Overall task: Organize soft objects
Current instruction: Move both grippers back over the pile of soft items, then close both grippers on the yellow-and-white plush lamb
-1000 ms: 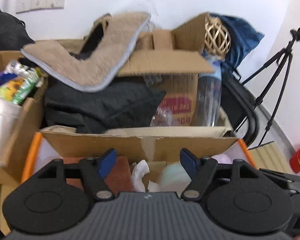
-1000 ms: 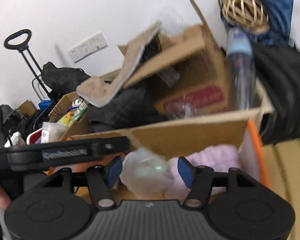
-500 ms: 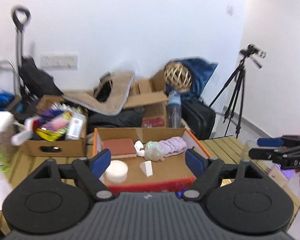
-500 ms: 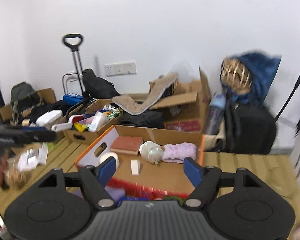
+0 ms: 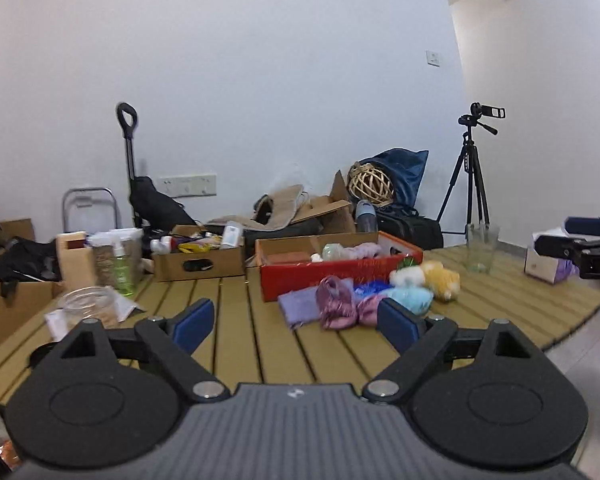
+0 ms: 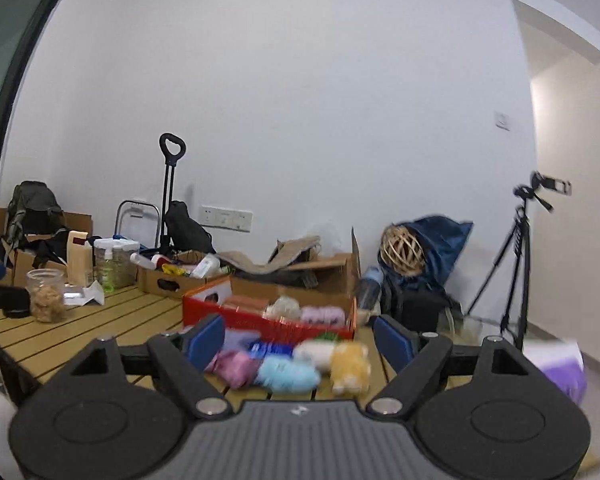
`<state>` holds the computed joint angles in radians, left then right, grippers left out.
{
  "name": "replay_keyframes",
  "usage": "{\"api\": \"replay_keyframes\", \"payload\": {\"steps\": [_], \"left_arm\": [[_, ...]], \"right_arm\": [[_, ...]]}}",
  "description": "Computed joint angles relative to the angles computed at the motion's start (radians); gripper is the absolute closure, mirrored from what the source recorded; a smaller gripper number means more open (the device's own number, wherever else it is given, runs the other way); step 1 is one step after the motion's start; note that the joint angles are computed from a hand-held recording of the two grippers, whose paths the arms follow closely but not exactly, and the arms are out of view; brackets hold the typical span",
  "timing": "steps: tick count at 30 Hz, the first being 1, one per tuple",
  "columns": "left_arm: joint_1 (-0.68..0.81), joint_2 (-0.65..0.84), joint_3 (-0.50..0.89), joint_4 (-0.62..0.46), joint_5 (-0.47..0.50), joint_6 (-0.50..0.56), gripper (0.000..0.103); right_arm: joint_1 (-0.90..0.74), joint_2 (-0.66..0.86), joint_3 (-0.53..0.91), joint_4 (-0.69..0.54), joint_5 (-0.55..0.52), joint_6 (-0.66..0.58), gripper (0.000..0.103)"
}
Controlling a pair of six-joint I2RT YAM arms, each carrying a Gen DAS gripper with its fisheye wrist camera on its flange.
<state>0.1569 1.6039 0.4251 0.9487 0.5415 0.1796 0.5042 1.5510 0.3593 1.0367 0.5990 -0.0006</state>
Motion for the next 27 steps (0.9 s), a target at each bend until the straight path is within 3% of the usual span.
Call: {"api": "replay_keyframes", "payload": {"steps": [4,8,12,20,27], "left_arm": [[0.087,-0.066,-0.092,-0.019,0.074,0.018,0.011],[0.101,-0.094,-0.138,0.014,0.079,0.019,0.011],[0.06,-0.091,-0.141,0.033,0.049,-0.002,0.011],[-0.046,0.016,-0.085,0.026,-0.024,0.01,0.007],[-0.192,0.189,0.125,-0.069,-0.131,0.027,0.007]], "right_arm": [[0.123,-0.006,-0.105,0.042,0.094,0.088,0.023],[0.239,-0.005,-0.17,0.101,0.264,0.187,0.023],[0.301,0.021,-0.211,0.122,0.298,0.273,0.023],[0.237,0.145,-0.168,0.13,0.223,0.312,0.023],[0.048,0.265,-0.084,0.196,0.057,0.273,0.023]]}}
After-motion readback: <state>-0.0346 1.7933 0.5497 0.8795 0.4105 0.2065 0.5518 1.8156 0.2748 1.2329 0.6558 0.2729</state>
